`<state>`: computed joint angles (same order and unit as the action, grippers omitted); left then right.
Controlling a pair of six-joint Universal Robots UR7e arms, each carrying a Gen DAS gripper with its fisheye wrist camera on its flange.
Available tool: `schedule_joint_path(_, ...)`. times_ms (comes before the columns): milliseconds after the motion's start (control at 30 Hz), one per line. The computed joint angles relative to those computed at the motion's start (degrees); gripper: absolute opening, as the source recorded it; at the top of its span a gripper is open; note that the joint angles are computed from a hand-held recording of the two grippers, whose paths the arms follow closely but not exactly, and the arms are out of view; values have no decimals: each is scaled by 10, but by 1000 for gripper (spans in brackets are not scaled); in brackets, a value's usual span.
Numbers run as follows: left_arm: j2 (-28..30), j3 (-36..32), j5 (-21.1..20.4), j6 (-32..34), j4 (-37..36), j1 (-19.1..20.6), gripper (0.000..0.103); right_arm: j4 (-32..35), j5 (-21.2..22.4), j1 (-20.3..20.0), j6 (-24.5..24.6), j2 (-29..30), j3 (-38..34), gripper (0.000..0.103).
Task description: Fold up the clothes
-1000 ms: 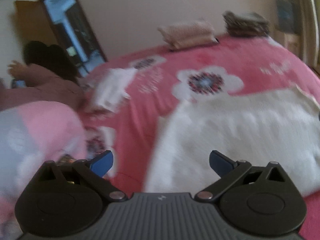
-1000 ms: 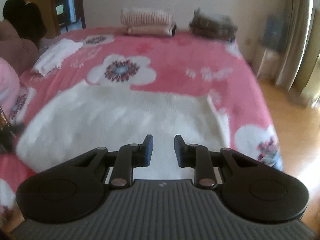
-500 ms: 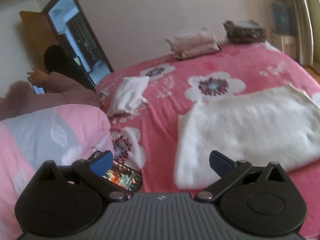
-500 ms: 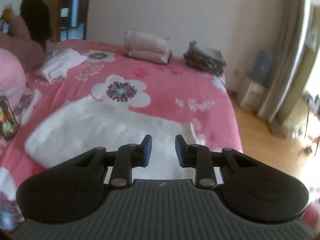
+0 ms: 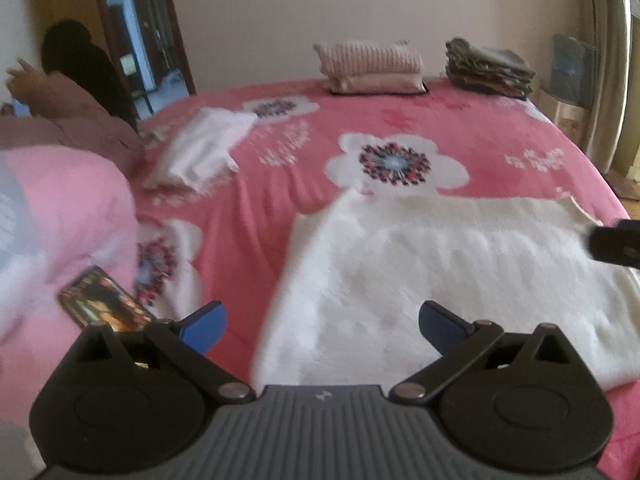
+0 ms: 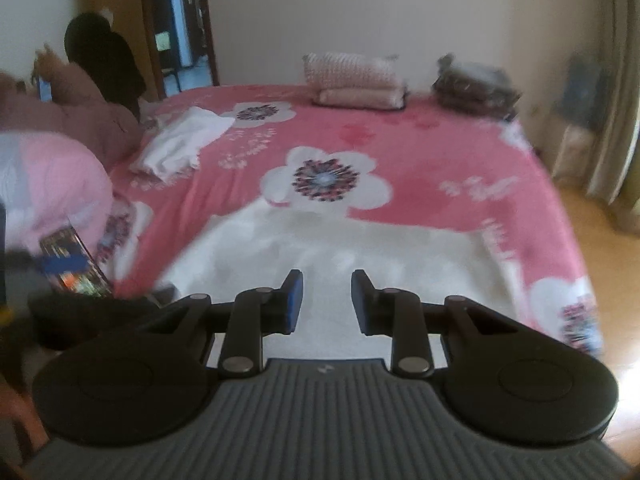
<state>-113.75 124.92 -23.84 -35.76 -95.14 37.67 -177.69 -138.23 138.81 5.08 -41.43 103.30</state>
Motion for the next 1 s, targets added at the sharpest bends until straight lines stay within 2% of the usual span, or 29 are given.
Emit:
schedule_joint_path(133, 32, 22, -13, 121, -134, 45, 103, -41, 38, -37, -32, 33, -11, 26)
schedule_joint_path(300, 76, 44, -46, 283, -305, 91, 103, -3, 48, -83, 4, 53, -25, 26)
schedule_joint_path(367, 88, 48, -68, 327, -349, 106, 103, 1, 46, -94, 6, 59, -29, 26)
schedule_joint_path(467, 108, 52, -94, 395, -423, 126, 103, -16, 45, -108, -22, 73, -38, 26)
schedule_joint_path(633, 150, 38, -139, 503, -550, 164, 103, -95, 44, -125, -135, 101, -57, 26)
schedule_joint_path(700, 164, 28, -162, 527, -576, 179, 103, -124, 48, -130, -166, 107, -61, 26)
schedule_joint_path(833, 175, 10, -230, 579, -592, 207, 103, -132, 61, -143, -173, 108, -59, 26)
schedule_joint_path(1000, 181, 5, -327, 669, -625, 239, 103, -142, 55, -147, -173, 114, -56, 26)
